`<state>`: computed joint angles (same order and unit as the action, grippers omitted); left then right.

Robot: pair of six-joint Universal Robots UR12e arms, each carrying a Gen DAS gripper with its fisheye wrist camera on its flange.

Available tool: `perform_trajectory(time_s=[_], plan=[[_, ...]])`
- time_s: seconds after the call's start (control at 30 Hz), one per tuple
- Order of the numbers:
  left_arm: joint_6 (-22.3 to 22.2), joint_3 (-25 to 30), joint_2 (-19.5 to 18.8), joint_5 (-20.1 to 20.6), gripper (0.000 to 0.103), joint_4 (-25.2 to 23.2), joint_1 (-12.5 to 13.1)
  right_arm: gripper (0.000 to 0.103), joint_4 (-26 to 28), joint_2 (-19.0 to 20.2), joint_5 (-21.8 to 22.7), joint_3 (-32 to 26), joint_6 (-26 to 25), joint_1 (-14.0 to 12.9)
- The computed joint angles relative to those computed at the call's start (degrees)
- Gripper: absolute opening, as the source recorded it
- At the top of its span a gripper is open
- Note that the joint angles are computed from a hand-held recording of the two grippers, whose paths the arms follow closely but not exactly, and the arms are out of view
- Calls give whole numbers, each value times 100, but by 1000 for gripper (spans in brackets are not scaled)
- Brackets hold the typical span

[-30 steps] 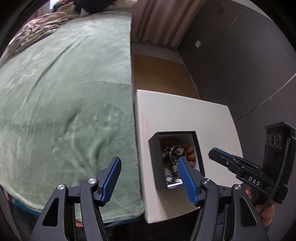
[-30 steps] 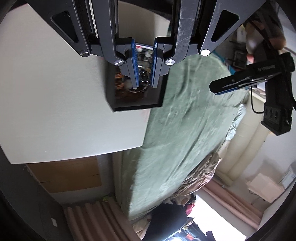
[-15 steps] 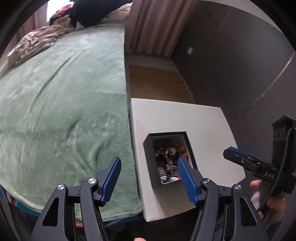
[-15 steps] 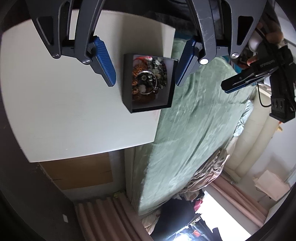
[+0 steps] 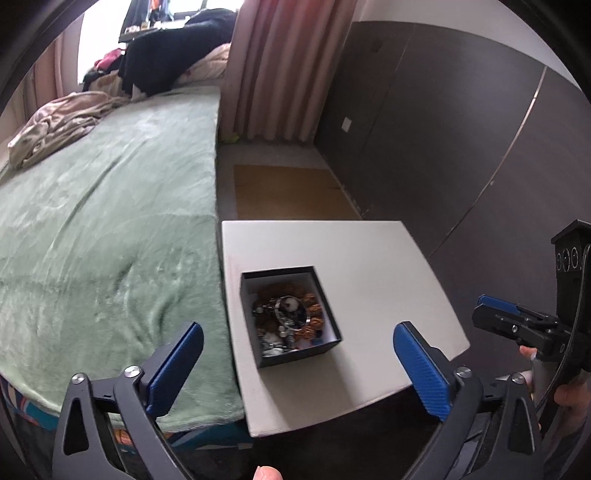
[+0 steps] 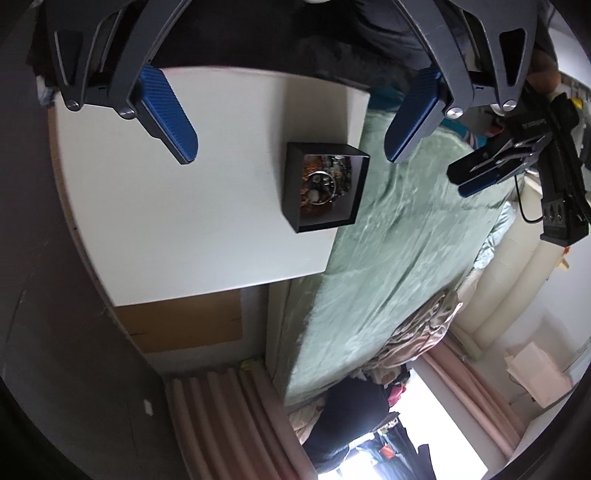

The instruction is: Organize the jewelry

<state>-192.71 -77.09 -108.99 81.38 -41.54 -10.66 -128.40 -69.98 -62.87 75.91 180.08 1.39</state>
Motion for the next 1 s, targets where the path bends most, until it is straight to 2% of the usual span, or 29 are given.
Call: perform_trajectory(time_s=[0.17,0.37,0.6,0.77,1.0], plan=[[11,-191,132,192,102,346,-120,103,-323,-290,-106,365,23,-127],[107,-523,323,325,102,842,-240,103,-655,-622,-484,837,64,-177],[319,-884,473,657,103,1174,-399,103,-1142,-1008,-554,1446,1,-314],[369,-1066,550,847,103,1390,-483,103,-1321,-1165,-556,1689,97,-395],[435,-1346,594,1234,103,1969,-598,103,-1731,-1318,-663,1995,72,-403]])
